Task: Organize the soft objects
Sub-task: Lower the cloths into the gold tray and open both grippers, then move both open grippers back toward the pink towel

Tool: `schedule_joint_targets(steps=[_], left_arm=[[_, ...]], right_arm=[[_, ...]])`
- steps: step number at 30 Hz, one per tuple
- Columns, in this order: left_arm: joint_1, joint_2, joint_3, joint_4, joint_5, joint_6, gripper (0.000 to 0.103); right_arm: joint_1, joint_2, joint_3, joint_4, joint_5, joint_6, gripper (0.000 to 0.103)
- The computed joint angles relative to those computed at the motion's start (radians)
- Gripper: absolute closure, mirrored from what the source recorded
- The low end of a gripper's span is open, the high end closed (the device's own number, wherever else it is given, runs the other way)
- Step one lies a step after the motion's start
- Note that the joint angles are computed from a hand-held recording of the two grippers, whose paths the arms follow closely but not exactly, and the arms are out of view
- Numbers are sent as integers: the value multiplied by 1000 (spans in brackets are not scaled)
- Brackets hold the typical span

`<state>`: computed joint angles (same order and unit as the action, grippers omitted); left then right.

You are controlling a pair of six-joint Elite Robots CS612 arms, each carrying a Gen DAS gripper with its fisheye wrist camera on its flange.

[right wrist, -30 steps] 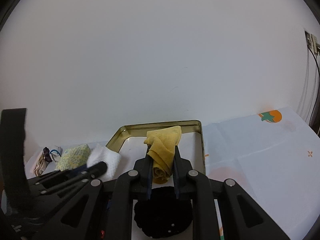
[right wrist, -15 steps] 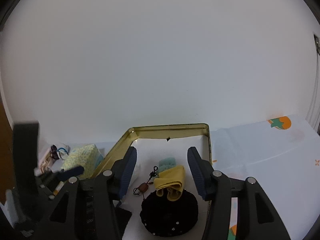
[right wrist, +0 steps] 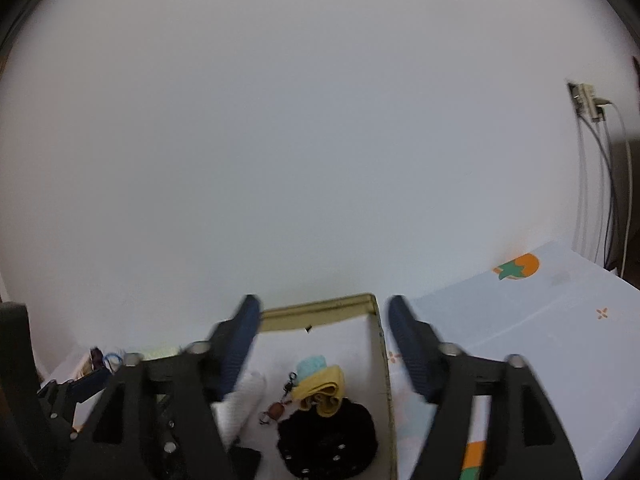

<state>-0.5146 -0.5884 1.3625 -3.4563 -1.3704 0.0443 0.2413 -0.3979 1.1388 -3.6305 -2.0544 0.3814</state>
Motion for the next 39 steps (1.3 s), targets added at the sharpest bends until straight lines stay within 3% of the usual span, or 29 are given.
schedule_joint_targets(steps=[5, 7, 13, 18, 20, 25, 29, 34, 39], left_arm=[[-1, 18, 37, -192, 63, 141, 2], [6, 20, 44, -215, 62, 168, 2], [59, 1, 87, -242, -37, 138, 2], [87, 2, 107, -313, -6, 159, 2], [95, 4, 100, -305, 4, 142, 1], [121, 4, 71, -206, -13, 6, 1], [120, 7, 68, -200, 7, -8, 1], [123, 11, 56, -170, -34, -55, 1], [121, 21, 31, -147, -58, -50, 1]], right_arm=[[29, 29, -35, -69, -29, -53, 19], [38, 38, -50, -67, -28, -78, 19], [49, 46, -65, -53, 4, -111, 19], [58, 50, -68, -71, 11, -91, 19], [71, 57, -79, -89, -3, -71, 19], [99, 68, -103, -64, -41, -9, 19], [116, 76, -123, -22, -62, 13, 19], [127, 88, -153, 13, -84, 27, 19], [136, 97, -176, 31, -89, 30, 19]])
